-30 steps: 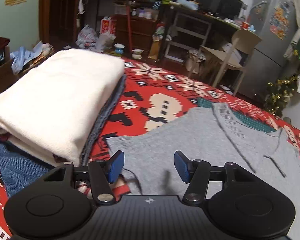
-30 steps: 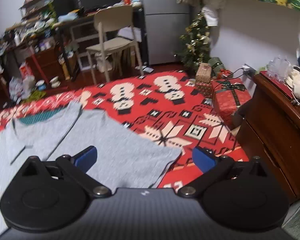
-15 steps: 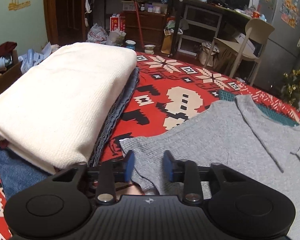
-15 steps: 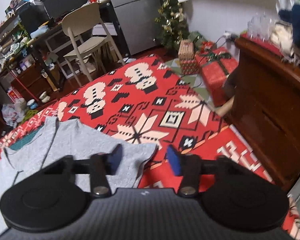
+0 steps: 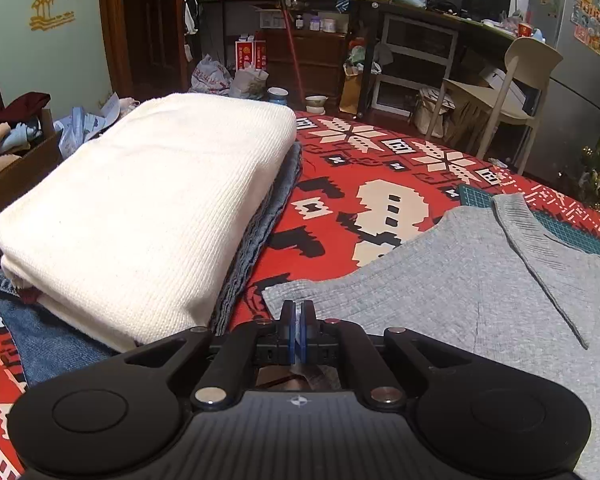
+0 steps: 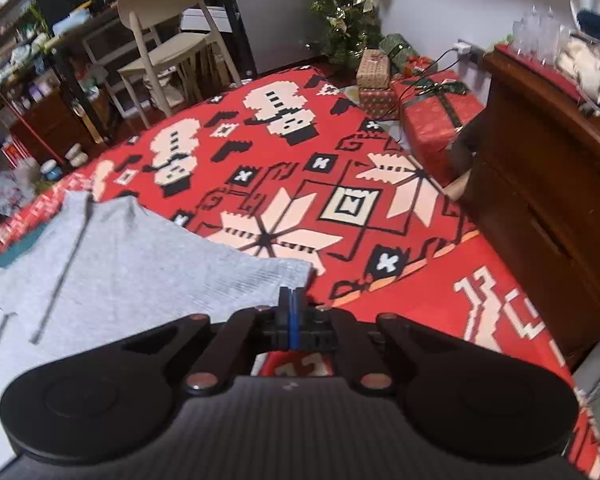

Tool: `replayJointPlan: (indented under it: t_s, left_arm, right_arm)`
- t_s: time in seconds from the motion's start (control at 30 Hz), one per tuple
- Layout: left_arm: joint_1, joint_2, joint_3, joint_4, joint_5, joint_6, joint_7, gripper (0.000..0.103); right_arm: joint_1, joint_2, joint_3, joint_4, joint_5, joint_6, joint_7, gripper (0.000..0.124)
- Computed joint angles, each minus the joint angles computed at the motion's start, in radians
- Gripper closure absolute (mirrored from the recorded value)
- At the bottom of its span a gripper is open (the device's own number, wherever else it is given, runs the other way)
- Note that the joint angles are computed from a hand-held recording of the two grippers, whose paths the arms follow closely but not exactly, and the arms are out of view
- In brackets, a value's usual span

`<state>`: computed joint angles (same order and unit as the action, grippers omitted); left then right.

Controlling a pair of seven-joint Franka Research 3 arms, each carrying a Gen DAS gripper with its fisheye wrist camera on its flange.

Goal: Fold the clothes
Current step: 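Move both tools toward the shirt sleeve beside the folded clothes stack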

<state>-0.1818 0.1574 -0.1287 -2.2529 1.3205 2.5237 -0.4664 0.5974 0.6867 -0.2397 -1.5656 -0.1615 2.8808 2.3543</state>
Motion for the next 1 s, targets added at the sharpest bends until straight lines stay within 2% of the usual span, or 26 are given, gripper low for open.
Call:
replayJointPlan:
  t_s: [0.1,0.17,0.23,0.3,0.33,0.47,0.63,0.73,0.83,0.9,0.93,1.0]
  left_arm:
    - [0.002,-0.007,-0.001,-0.006,-0.016,0.01,0.002,0.099]
    - [0.003,-0.022,-0.002,-0.017,-0.023,0.017,-0.015,0.098]
    - [0.004,-0.038,-0.004,-0.029,-0.015,0.026,-0.04,0.095]
    - [0.006,-0.05,-0.007,-0.039,-0.007,0.031,-0.063,0.095]
    - [0.008,-0.054,-0.009,-0.042,-0.005,0.033,-0.069,0.095]
    - [0.011,-0.065,-0.016,-0.052,0.001,0.039,-0.089,0.095]
    - [0.006,-0.076,-0.027,-0.056,0.015,0.028,-0.089,0.088]
    - [0.004,-0.085,-0.031,-0.059,0.031,0.025,-0.099,0.088]
    - [0.004,-0.087,-0.035,-0.058,0.049,0.031,-0.108,0.085]
    - [0.003,-0.086,-0.037,-0.057,0.049,0.032,-0.105,0.085]
    - [0.003,-0.086,-0.037,-0.058,0.048,0.035,-0.105,0.085]
    - [0.004,-0.089,-0.037,-0.062,0.047,0.043,-0.106,0.085]
  right_arm:
    - [-0.002,-0.018,-0.004,-0.027,0.016,0.021,0.031,0.124]
    - [-0.062,-0.038,0.066,-0.062,0.073,0.091,-0.003,0.124]
    - [-0.156,-0.04,0.185,-0.075,0.157,0.148,-0.085,0.123]
    - [-0.204,-0.03,0.253,-0.064,0.213,0.147,-0.136,0.123]
    - [-0.202,-0.024,0.254,-0.051,0.227,0.128,-0.147,0.123]
    - [-0.123,-0.014,0.163,-0.03,0.229,0.067,-0.155,0.124]
    - [-0.035,-0.035,0.052,-0.053,0.186,0.021,-0.066,0.122]
    - [-0.113,-0.065,0.153,-0.099,0.231,0.106,-0.13,0.12]
    - [-0.237,-0.065,0.328,-0.101,0.34,0.14,-0.299,0.115]
    - [-0.24,-0.054,0.338,-0.076,0.351,0.08,-0.31,0.115]
    - [-0.232,-0.047,0.333,-0.062,0.363,0.048,-0.316,0.119]
    - [-0.183,-0.047,0.274,-0.057,0.353,0.017,-0.299,0.124]
